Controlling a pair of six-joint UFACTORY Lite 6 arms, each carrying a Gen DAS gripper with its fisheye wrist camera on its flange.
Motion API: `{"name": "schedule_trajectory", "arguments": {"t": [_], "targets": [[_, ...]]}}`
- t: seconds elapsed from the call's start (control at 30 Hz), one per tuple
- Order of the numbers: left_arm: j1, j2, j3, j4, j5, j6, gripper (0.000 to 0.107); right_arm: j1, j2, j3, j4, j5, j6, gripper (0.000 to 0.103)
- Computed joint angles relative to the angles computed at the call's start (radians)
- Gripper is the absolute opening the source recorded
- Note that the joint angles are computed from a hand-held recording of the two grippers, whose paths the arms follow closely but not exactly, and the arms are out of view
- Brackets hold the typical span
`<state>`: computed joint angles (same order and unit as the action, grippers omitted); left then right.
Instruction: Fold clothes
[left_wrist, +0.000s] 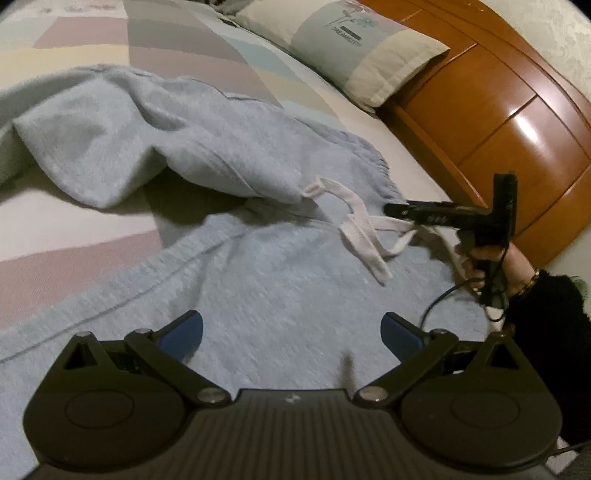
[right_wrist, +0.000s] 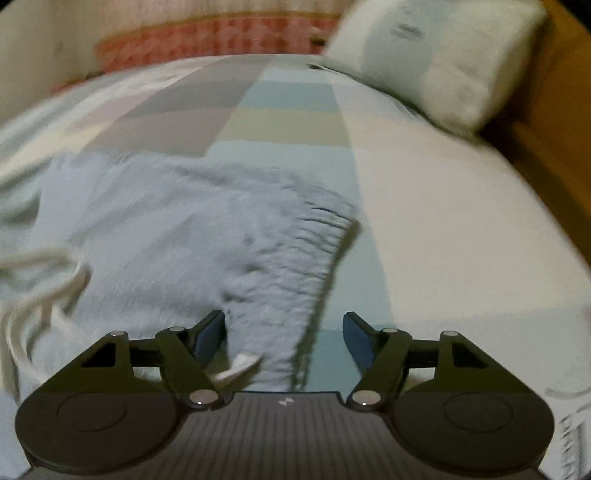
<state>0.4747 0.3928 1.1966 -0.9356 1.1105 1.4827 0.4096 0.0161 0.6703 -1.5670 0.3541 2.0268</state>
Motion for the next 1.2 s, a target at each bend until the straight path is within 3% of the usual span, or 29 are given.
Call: {"name": "schedule_trajectory", "arguments": {"t": [0.13,0.33,0.4,0.53,0.63,0.73,0.83,0.93,1.0,1.1,1.2], "targets": [[0.003,-0.057,-0.039,0.013,-0.049,0.007,0.102,0.045,-0.081,-0.021,0.160,0.068,-0.121,0.072],[0.017,-0.306,-0.265,0.004,-0.132,0.223,0.102,0.440,-0.373,-0.109,0.389,0.295,-0.203,0.072],[0.013,-0.362,-0.329,-0.003,-0.161,0.261,0.102,0.547,-0.428,-0.146,0.442,0.291,-0.158,0.073],[-0.004,-0.400,-0.396,0.013,-0.226,0.200,0.102,0.640,-0.325,-0.199,0.511,0.269,-0.060,0.071],[0.018,-0.496,-0.486,0.031,-0.309,0.195,0.102,0.816,-0.360,-0.286,0.496,0.398,0.061,0.067],[0.098,-0.565,-0.536,0.061,-0.277,0.218,0.102,0.931,-0.342,-0.253,0.606,0.503,0.009,0.067],[0.146,-0.644,-0.604,0.036,-0.279,0.250,0.102,0.939,-0.313,-0.163,0.650,0.572,0.015,0.070],[0.165,-0.740,-0.697,0.016,-0.296,0.267,0.102,1.007,-0.269,-0.108,0.532,0.577,0.153,0.083],[0.179,-0.773,-0.741,0.028,-0.307,0.254,0.102,1.001,-0.167,-0.051,0.528,0.538,0.152,0.083],[0.287,-0.819,-0.790,0.045,-0.253,0.287,0.102,0.981,-0.013,-0.003,0.561,0.469,0.164,0.085],[0.375,-0.778,-0.724,0.080,-0.156,0.299,0.102,1.037,0.016,-0.007,0.530,0.516,0.263,0.091]]}}
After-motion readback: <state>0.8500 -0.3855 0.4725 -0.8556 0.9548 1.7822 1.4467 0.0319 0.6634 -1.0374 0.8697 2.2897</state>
